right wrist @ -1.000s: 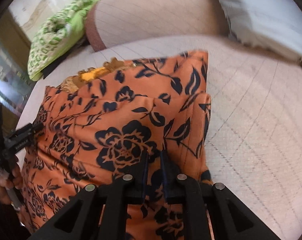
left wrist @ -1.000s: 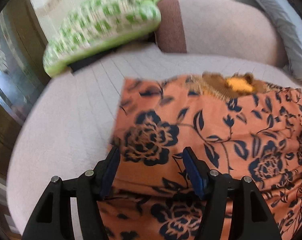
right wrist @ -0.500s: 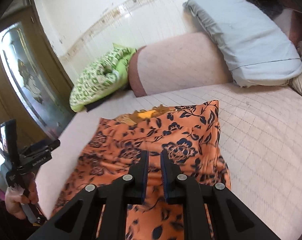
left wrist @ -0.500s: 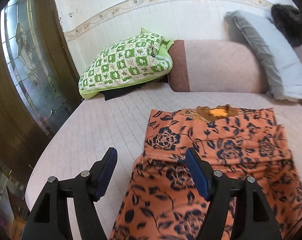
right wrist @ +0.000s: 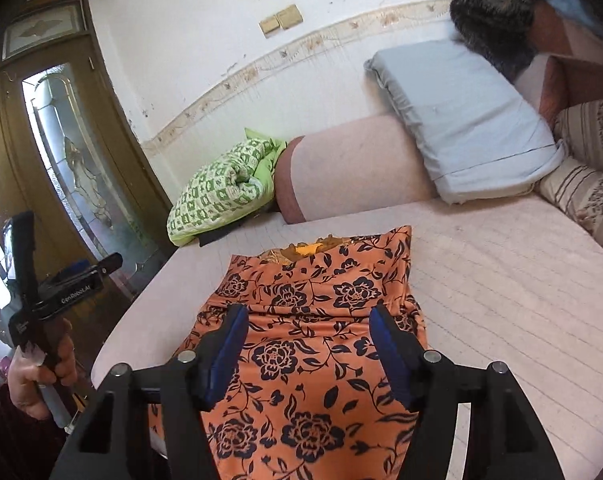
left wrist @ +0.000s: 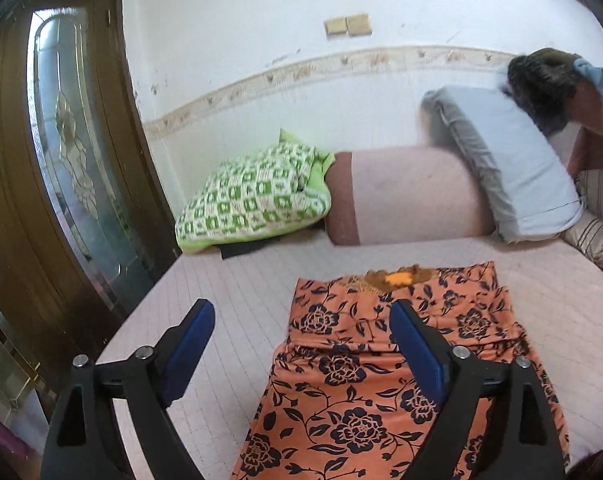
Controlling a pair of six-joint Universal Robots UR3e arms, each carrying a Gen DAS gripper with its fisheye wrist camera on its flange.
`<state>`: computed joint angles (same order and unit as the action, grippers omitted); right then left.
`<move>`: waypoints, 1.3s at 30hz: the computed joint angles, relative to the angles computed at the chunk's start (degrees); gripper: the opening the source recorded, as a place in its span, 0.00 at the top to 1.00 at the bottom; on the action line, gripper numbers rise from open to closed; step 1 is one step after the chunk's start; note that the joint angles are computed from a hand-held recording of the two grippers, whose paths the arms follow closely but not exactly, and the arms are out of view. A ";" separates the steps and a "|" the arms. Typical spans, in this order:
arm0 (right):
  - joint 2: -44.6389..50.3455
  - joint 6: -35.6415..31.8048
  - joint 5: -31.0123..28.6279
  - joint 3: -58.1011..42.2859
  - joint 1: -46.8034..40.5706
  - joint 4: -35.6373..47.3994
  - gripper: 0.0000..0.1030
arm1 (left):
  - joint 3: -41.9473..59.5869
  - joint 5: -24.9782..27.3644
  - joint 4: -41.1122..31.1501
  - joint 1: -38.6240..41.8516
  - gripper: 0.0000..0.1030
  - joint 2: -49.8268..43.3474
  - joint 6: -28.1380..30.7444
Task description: Fold small clothes
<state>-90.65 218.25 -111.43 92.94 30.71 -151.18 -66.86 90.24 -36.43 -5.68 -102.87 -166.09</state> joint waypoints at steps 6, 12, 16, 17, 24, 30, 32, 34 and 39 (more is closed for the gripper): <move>-3.66 2.15 -3.05 1.39 2.89 2.08 0.35 | -2.93 -1.23 -0.42 0.03 0.10 4.85 0.45; -5.37 3.71 -4.35 2.28 4.74 4.14 0.35 | -6.68 -2.44 -0.21 1.13 0.10 8.86 1.05; -5.69 4.62 -5.30 2.61 6.44 4.63 0.35 | -8.89 -3.09 -0.45 1.96 0.10 11.20 1.31; -5.69 4.75 -5.44 2.60 6.67 4.77 0.35 | -9.44 -3.34 -0.51 2.23 0.10 11.81 1.32; -4.77 5.31 -6.62 1.16 9.12 6.41 0.35 | -13.13 -4.31 0.20 3.56 0.06 15.14 1.52; -3.22 5.68 -7.24 -0.57 10.78 6.55 0.35 | -15.42 -6.10 -0.83 5.37 0.06 17.38 1.61; -2.02 5.64 -7.75 -2.24 11.54 6.97 0.35 | -15.75 -6.59 -1.24 5.85 0.06 17.70 1.58; -0.70 5.51 -8.24 -4.11 12.31 7.46 0.35 | -16.24 -7.08 -1.39 6.43 0.06 18.05 1.53; 2.89 5.00 -9.55 -9.37 14.09 8.53 0.35 | -17.09 -7.83 -1.30 7.30 0.06 18.29 1.55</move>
<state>-87.76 223.24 -120.98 83.56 44.79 -142.66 -83.95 82.40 -37.73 1.62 -84.58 -164.53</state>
